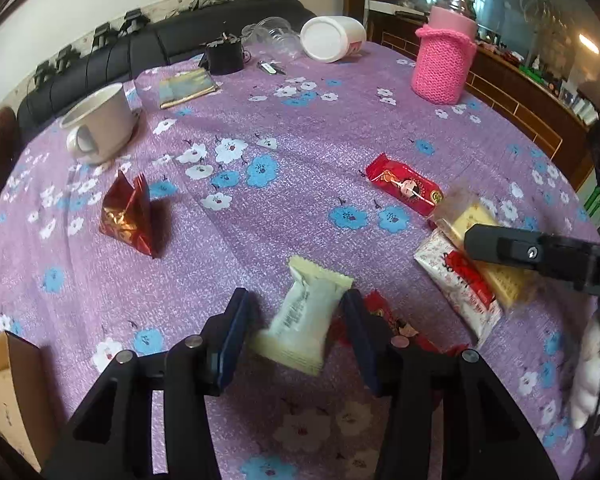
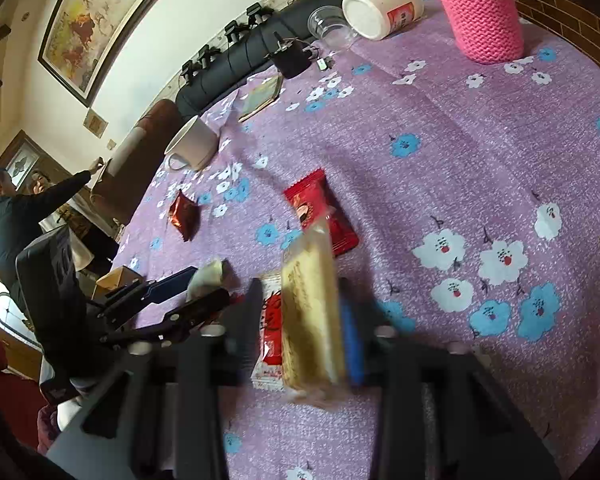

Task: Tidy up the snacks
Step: 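Grasp the cream-wrapped cake with the right gripper while the left grasps a cream packet, then carry both packets over the cardboard box and open both grippers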

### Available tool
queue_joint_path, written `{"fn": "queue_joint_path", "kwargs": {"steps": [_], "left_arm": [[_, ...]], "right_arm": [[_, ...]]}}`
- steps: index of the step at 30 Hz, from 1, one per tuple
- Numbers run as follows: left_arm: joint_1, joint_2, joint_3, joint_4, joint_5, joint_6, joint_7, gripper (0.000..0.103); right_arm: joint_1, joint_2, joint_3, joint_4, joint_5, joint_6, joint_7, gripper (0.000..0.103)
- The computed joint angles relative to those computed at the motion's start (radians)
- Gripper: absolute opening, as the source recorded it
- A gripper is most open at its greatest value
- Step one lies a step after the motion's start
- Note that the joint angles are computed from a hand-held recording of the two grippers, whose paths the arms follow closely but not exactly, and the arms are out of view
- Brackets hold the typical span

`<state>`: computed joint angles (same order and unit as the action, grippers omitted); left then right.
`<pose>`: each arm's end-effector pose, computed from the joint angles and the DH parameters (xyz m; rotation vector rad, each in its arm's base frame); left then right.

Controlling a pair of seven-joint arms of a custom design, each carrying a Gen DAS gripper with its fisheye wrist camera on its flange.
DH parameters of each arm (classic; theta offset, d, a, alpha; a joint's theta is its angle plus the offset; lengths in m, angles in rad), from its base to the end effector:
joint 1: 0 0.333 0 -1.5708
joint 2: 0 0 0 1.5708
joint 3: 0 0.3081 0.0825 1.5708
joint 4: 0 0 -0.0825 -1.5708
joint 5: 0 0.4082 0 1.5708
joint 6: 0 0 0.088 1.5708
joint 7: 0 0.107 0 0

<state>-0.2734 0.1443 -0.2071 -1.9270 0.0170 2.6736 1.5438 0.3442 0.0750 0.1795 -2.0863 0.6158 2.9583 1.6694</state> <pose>0.5843 -0.2991 0.4662 -1.4564 2.3338 -0.7521 0.5584 0.2756 0.4535 -1.5087 1.7407 -0.0376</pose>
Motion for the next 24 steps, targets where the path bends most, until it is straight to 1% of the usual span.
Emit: {"fn": "queue_joint_path", "kwargs": {"steps": [1, 2, 4, 6, 9, 10, 11, 12, 13, 14, 17, 19, 21, 23, 24], "left_arm": [[0.003, 0.001, -0.002, 0.003, -0.015, -0.003, 0.000, 0.025], [0.003, 0.002, 0.000, 0.006, -0.016, -0.007, -0.010, 0.021], [-0.001, -0.005, 0.004, -0.002, -0.004, -0.005, -0.032, 0.021], [-0.005, -0.007, 0.006, -0.007, 0.017, -0.003, -0.054, 0.021], [-0.002, -0.028, 0.001, -0.033, 0.005, 0.006, -0.065, 0.021], [0.005, -0.045, -0.007, -0.054, -0.036, 0.020, -0.047, 0.021], [0.009, -0.056, -0.011, -0.067, -0.062, 0.029, -0.036, 0.021], [0.012, -0.072, -0.013, -0.085, -0.083, 0.038, -0.031, 0.021], [0.015, -0.092, -0.015, -0.107, -0.105, 0.053, -0.027, 0.021], [0.018, -0.111, -0.018, -0.128, -0.138, 0.065, -0.014, 0.021], [0.022, -0.182, -0.022, -0.203, -0.237, 0.109, 0.021, 0.021], [0.017, -0.246, -0.016, -0.266, -0.330, 0.144, 0.054, 0.021], [0.008, -0.330, -0.006, -0.348, -0.400, 0.198, 0.064, 0.021], [0.004, -0.417, 0.007, -0.430, -0.445, 0.244, 0.054, 0.021], [0.009, -0.462, 0.010, -0.472, -0.453, 0.261, 0.037, 0.021]], "right_arm": [[0.003, 0.004, -0.005, 0.002, -0.025, 0.003, 0.018, 0.049], [0.004, 0.008, -0.008, 0.004, -0.050, 0.002, 0.035, 0.049], [0.009, 0.014, -0.016, 0.007, -0.120, 0.008, 0.083, 0.049], [0.018, 0.018, -0.029, 0.007, -0.227, 0.010, 0.150, 0.049], [0.048, 0.027, -0.071, 0.017, -0.500, -0.008, 0.321, 0.048], [0.059, 0.027, -0.088, 0.024, -0.604, -0.030, 0.387, 0.046], [0.064, 0.025, -0.094, 0.027, -0.638, -0.044, 0.401, 0.035], [0.038, 0.025, -0.065, 0.023, -0.601, -0.037, 0.371, 0.034], [0.011, 0.020, -0.033, 0.013, -0.496, -0.023, 0.295, 0.034], [0.000, 0.017, -0.019, 0.006, -0.444, -0.010, 0.260, 0.034], [-0.015, -0.004, 0.001, -0.026, -0.333, 0.054, 0.191, 0.034], [-0.018, -0.016, 0.013, -0.041, -0.257, 0.091, 0.132, 0.034], [-0.020, -0.021, 0.025, -0.044, -0.168, 0.103, 0.057, 0.034], [-0.025, -0.018, 0.047, -0.032, -0.016, 0.099, -0.071, 0.034], [-0.023, -0.016, 0.050, -0.026, 0.035, 0.096, -0.116, 0.034]]}}
